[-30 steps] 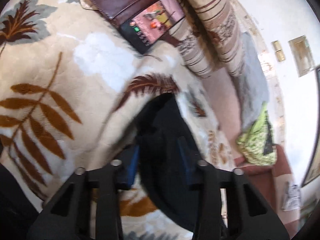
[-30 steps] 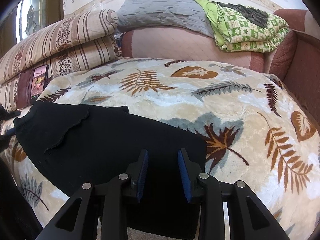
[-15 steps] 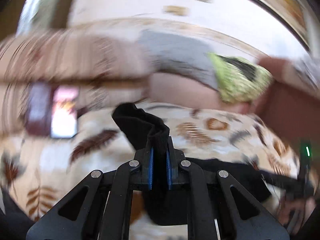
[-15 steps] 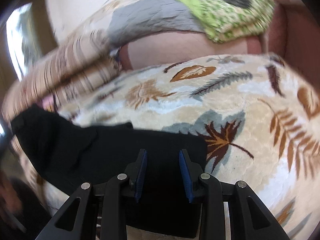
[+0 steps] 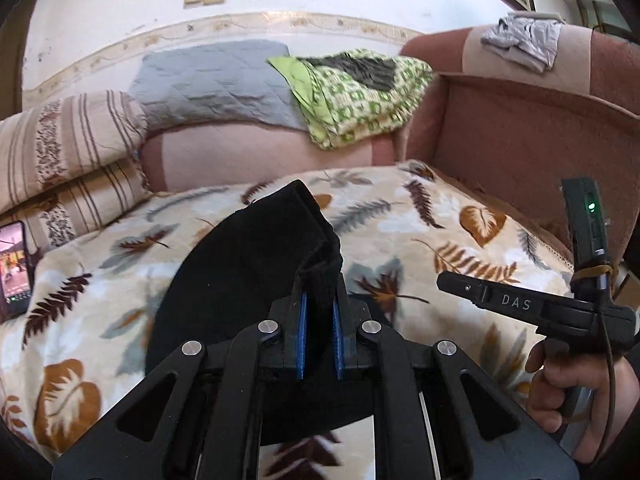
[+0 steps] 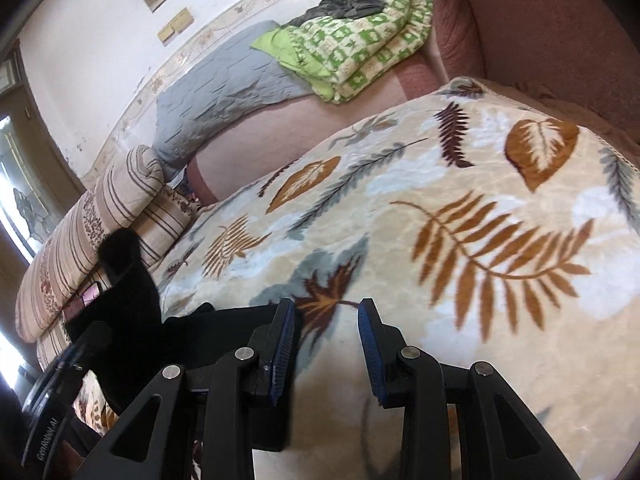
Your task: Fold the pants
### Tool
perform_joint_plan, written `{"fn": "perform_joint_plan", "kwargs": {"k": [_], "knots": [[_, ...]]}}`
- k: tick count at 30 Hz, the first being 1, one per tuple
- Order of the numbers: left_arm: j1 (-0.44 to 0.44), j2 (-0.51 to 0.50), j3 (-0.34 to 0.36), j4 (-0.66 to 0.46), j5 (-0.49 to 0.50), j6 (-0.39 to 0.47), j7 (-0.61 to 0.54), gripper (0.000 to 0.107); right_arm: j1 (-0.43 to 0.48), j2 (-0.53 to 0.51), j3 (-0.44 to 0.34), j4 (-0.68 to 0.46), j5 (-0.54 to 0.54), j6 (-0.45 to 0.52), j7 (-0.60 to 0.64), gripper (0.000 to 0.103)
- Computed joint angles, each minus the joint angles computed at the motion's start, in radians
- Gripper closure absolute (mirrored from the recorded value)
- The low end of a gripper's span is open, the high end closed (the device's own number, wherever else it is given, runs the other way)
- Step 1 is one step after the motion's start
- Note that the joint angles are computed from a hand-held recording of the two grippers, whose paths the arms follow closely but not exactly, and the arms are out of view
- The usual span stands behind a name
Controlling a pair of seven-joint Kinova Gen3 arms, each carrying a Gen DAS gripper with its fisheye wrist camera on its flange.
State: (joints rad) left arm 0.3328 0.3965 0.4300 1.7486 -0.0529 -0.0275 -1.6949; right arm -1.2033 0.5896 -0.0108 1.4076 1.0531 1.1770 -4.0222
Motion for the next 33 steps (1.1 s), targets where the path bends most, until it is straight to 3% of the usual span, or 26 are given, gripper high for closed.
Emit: {"fn": "perform_joint_plan", "kwargs": {"k": [2,5,9,12,15,19,22,24,26,28,30,33], "knots": [[0.019,0.015,-0.005,-0.024,-0.006,0.033,0.022,0.098,-0.024,0.001,0.031,0.010,-0.009,0.002,-0.026,0.072],[-0.035,0.056,0.085,-0.055,-0.092,0.076,0.084,0.098,-0.074,-0.008,0.111,0.029,-0.054,-0.033,-0.011,0.072],[-0.080,0.114,0.173,-0.077,-0.200,0.100,0.134,0.098,-0.072,0.000,0.109,0.009,-0.075,-0.017,0.050,0.072],[-0.122,0.169,0.235,-0.087,-0.216,0.126,0.095,0.098,-0.067,0.010,0.104,-0.013,-0.091,0.001,0.093,0.072],[-0.222,0.243,0.353,-0.104,-0.134,0.165,0.000,0.096,-0.068,0.023,0.123,-0.038,-0.128,0.001,0.142,0.072],[-0.360,0.326,0.539,-0.142,-0.008,0.284,-0.158,0.076,-0.073,0.037,0.151,-0.066,-0.141,0.004,0.176,0.072],[-0.486,0.393,0.678,-0.162,0.110,0.406,-0.251,0.076,-0.090,0.045,0.190,-0.100,-0.158,0.010,0.236,0.072],[-0.579,0.392,0.755,-0.148,0.138,0.438,-0.240,0.076,-0.096,0.045,0.204,-0.116,-0.157,0.000,0.301,0.072],[-0.653,0.321,0.761,-0.111,0.141,0.405,-0.174,0.076,-0.079,0.047,0.162,-0.135,-0.092,-0.016,0.382,0.072],[-0.689,0.229,0.694,-0.075,0.168,0.346,-0.093,0.076,-0.035,0.056,0.074,-0.163,-0.011,-0.040,0.463,0.072],[-0.660,0.185,0.601,-0.083,0.169,0.351,-0.011,0.076,0.019,0.062,-0.018,-0.178,0.060,-0.091,0.544,0.072],[-0.527,0.205,0.467,-0.147,0.074,0.460,0.111,0.076,0.103,0.117,-0.157,-0.261,0.051,-0.095,0.666,0.072]]}}
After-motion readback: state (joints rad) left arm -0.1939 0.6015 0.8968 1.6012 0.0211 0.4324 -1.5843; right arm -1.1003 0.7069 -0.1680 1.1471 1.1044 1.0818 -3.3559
